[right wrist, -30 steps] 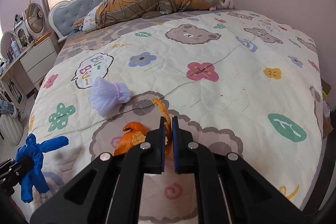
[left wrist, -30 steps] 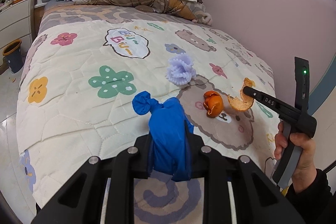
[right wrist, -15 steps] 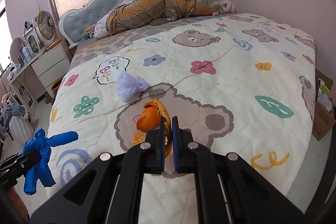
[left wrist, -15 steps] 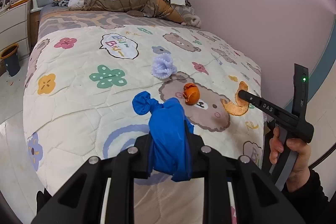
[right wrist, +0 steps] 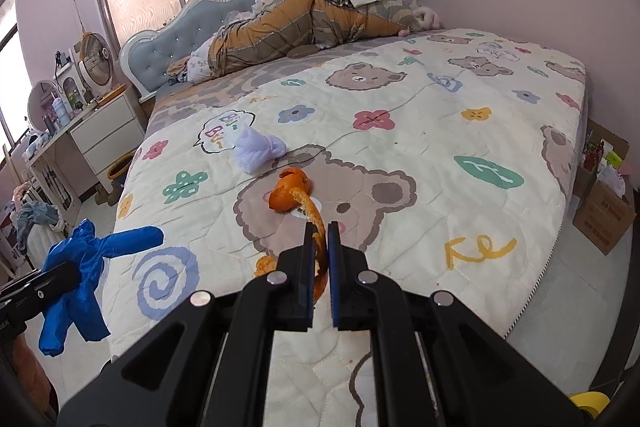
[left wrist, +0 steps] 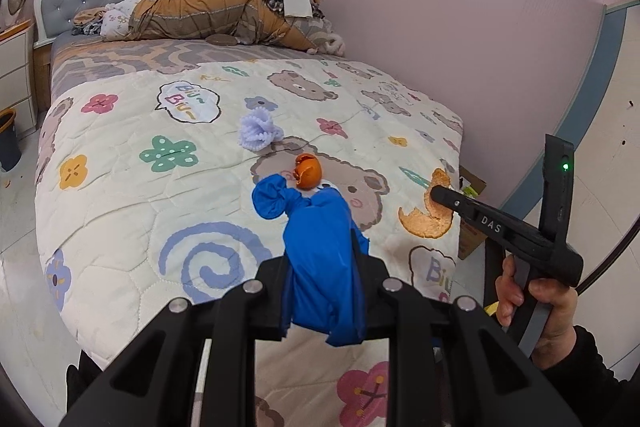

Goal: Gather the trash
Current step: 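Carry the blue glove and orange peel over the yellow-rimmed bin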

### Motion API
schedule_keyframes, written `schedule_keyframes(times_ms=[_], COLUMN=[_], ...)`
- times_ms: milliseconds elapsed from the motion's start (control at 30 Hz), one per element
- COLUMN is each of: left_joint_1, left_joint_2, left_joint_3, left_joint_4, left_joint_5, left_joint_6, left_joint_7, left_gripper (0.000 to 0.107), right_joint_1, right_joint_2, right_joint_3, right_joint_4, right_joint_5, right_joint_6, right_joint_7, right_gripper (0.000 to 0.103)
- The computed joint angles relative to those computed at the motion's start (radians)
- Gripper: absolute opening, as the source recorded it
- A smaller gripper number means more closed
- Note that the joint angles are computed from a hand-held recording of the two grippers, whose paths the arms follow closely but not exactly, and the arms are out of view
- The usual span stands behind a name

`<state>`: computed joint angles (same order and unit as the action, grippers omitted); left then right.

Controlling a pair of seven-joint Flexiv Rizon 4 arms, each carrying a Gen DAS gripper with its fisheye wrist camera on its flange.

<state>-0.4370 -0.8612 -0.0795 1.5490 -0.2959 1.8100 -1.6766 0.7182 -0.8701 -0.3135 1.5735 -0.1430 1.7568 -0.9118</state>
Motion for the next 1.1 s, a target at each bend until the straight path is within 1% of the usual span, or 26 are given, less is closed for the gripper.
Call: schedule_keyframes(times_ms=[67, 167, 267, 600, 700, 967, 1100], left_joint_1=[-0.019, -0.020, -0.038, -0.053, -0.067, -0.076, -0.083], left_joint_2=[0.006, 0.015, 0.020, 0.032, 0.034, 0.024, 0.018], left_joint_3=[0.013, -0.006, -0.004, -0.051, -0.051, -0.085, -0.100], left_joint_4=[0.002, 0.007, 0.003, -0.009, -0.016, -0.057, -0.075], left_joint_5=[0.002, 0.016, 0.025, 0.059, 0.066, 0.087, 0.096], left_joint_6=[0.005, 0.010, 0.012, 0.011, 0.008, -0.032, -0.048], left_joint_7=[0.003, 0.011, 0.025, 0.070, 0.086, 0.129, 0.146], left_gripper=[0.021, 0.021, 0.021, 0.021, 0.021, 0.021, 0.021], right_joint_1=[0.033, 0.066, 0.112, 0.214, 0.238, 0.311, 0.362], right_joint_2=[0.022, 0.055, 0.084, 0.172, 0.198, 0.255, 0.272], right_joint_3=[-0.036, -0.065, -0.106, -0.179, -0.193, -0.243, -0.288], right_joint_4=[0.052, 0.116, 0.177, 0.336, 0.380, 0.486, 0.533], right_joint_5=[0.023, 0.065, 0.121, 0.286, 0.331, 0.436, 0.485], right_joint_6=[0.031, 0.070, 0.102, 0.155, 0.171, 0.198, 0.207], right_joint_7=[-0.002, -0.021, -0.051, -0.157, -0.183, -0.248, -0.274], right_gripper=[0.006, 0.006, 0.006, 0.006, 0.006, 0.006, 0.006])
